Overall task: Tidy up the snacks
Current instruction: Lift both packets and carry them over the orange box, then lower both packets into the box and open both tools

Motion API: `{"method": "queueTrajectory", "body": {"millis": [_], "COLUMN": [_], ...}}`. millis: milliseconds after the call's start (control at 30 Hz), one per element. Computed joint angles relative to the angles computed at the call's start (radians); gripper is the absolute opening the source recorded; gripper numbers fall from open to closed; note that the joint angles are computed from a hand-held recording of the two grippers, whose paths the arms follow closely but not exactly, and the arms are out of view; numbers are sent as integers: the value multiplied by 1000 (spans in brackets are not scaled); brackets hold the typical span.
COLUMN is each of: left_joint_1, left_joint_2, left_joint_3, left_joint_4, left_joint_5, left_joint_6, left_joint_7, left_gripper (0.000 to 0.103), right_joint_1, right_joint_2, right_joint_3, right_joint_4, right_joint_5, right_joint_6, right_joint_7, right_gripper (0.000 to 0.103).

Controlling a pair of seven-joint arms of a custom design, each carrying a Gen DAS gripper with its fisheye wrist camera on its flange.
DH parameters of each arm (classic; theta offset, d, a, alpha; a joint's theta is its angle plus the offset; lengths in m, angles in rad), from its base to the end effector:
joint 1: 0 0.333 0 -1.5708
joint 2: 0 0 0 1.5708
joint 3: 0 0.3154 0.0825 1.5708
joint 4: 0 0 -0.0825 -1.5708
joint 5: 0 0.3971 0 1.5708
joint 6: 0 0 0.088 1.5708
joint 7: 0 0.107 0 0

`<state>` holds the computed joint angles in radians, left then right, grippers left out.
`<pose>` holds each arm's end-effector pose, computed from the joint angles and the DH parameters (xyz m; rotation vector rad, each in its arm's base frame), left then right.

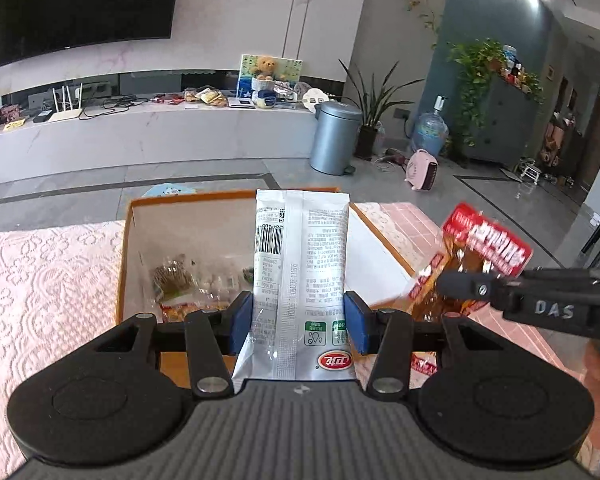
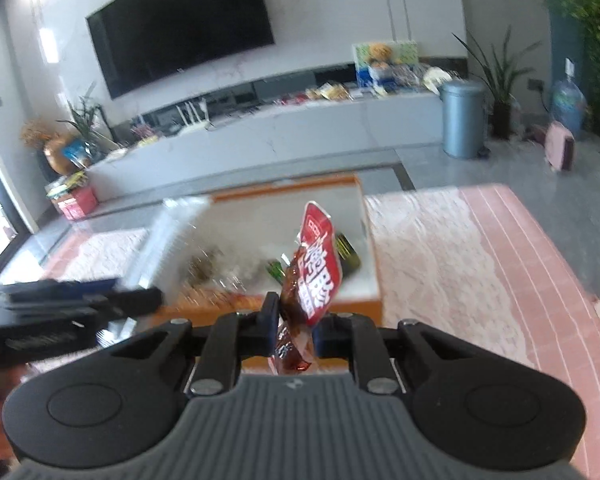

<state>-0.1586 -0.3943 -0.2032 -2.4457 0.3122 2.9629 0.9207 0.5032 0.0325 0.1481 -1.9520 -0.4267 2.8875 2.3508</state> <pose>0.4425 -0.1991 0.5408 -1.7186 1.7452 -1.0205 0.4838 0.3977 0.5598 -1.7598 1.3934 -0.4134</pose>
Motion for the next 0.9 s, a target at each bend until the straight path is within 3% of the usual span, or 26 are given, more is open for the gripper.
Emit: {"method": "queueTrajectory", "body": {"millis": [300, 467, 600, 700, 900], "left_joint_1": [162, 153, 146, 109, 82], "left_joint_2": [95, 167, 208, 228, 265], "left_joint_3": [-101, -76, -54, -12, 9], "left_joint_4": [110, 147, 167, 166, 196], "left_joint_5": [214, 272, 310, 250, 212], "left_joint_6": [11, 20, -9, -19, -99], "left_joint_7": [-151, -193, -225, -183, -119], "left_gripper": [55, 55, 55, 55, 55], "right_joint_1": [90, 148, 162, 165, 155], "right_joint_2": [162, 270, 359, 407, 523], "right_joint_3": [-81, -137, -151, -159, -138], "right_joint_4": [246, 372, 465, 508, 639], "right_joint_5": [-224, -238, -150, -78, 112], "right_joint_6": [-22, -49, -86, -108, -195], "right_joint_7": [97, 68, -20, -83, -232], "right_gripper": [13, 13, 13, 13, 13]}}
